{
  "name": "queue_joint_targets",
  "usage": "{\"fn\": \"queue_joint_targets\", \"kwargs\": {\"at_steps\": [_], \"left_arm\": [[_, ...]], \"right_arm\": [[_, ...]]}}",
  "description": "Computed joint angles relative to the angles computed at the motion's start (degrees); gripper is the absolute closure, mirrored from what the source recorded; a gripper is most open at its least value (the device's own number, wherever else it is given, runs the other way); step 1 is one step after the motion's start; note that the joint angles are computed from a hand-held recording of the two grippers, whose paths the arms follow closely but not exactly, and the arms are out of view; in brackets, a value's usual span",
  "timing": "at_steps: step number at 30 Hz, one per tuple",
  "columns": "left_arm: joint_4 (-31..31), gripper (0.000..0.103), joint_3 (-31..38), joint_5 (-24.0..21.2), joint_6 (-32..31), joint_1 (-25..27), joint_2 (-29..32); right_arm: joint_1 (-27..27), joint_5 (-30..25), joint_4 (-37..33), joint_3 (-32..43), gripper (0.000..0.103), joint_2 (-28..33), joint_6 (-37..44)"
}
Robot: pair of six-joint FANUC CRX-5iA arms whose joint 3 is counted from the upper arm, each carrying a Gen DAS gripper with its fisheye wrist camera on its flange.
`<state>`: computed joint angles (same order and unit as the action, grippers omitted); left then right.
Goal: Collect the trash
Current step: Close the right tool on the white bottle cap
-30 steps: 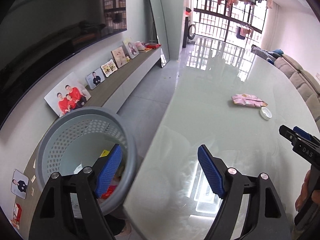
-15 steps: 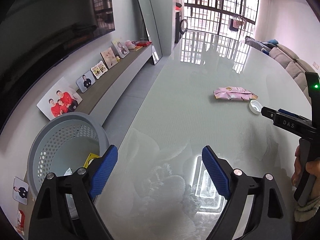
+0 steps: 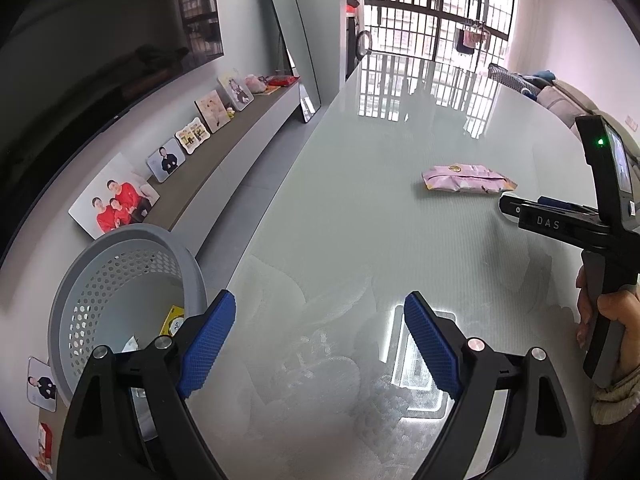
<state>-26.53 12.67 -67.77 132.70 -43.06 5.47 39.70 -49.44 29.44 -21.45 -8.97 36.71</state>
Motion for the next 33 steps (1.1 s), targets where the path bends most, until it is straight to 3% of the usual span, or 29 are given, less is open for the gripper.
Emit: {"fn": "queue_joint_targets", "kwargs": {"at_steps": [6, 13, 27, 33], "left_arm": [[0.3, 0.019, 0.4, 0.4, -0.7, 0.1, 0.5], [0.7, 0.019, 0.2, 1.0, -1.2, 0.3, 0.5], [1.3, 0.019, 0.1, 2.7, -2.7, 0.7, 0.3], [2.5, 0.018, 1.2, 4.7, -6.3, 1.2, 1.0]], "right_arm": [[0.4, -1.1, 0.4, 1.2, 0.042, 1.7, 0.8], [0.5, -0.4, 0.0, 0.4, 0.064, 0.8, 2.3], [0.7, -0.3, -2.6, -1.1, 0.064, -3.1, 2.3], [2.7, -2.8, -2.2, -2.4, 0.064, -7.0, 1.3]]}}
